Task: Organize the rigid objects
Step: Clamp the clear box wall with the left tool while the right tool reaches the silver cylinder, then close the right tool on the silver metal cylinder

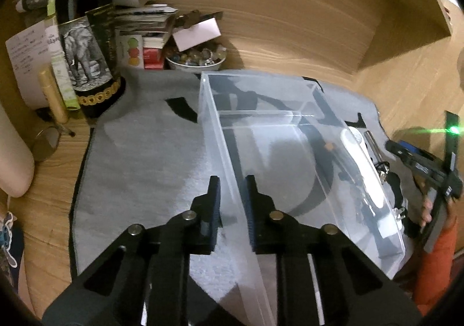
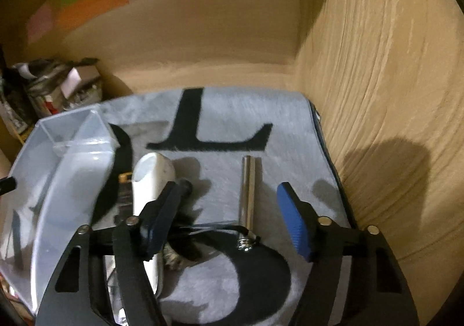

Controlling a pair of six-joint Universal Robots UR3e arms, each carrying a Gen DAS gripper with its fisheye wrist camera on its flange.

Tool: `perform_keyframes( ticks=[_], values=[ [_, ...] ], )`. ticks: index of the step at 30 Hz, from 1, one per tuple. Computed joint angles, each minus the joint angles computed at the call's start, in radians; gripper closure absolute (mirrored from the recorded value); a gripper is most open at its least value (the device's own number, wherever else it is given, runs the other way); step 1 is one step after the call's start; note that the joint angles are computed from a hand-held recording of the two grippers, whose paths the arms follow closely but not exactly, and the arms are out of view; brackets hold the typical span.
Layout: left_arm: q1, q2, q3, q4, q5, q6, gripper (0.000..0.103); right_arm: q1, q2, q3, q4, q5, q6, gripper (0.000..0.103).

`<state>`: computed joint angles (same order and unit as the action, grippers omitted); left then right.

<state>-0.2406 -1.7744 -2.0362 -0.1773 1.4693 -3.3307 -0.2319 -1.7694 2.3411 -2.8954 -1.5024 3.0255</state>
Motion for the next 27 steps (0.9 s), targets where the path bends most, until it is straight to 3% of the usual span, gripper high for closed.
perform_keyframes(
  ticks=[5, 11, 13, 20, 27],
  values=[
    [-0.021, -0.013, 0.003, 0.023, 0.026, 0.015, 0.091, -0.002, 0.121, -0.092, 0.078, -0.047, 0.006, 0.054],
    [-0.010, -0.012, -0.004, 0.033, 0.006, 0.022, 0.091, -0.049, 0.169, -0.105, 0.121, 0.002, -0.008, 0.074],
    [-0.006, -0.010, -0.006, 0.032, 0.000, 0.022, 0.091, -0.037, 0.167, -0.100, 0.114, 0.004, -0.027, 0.087],
    [-0.011, -0.011, 0.000, 0.024, 0.013, 0.024, 0.091, -0.027, 0.153, -0.079, 0.077, 0.015, -0.042, 0.089],
    [-0.030, -0.023, 0.003, 0.046, 0.045, 0.017, 0.091, -0.013, -0.015, -0.040, 0.094, 0.027, -0.049, 0.089]
  ],
)
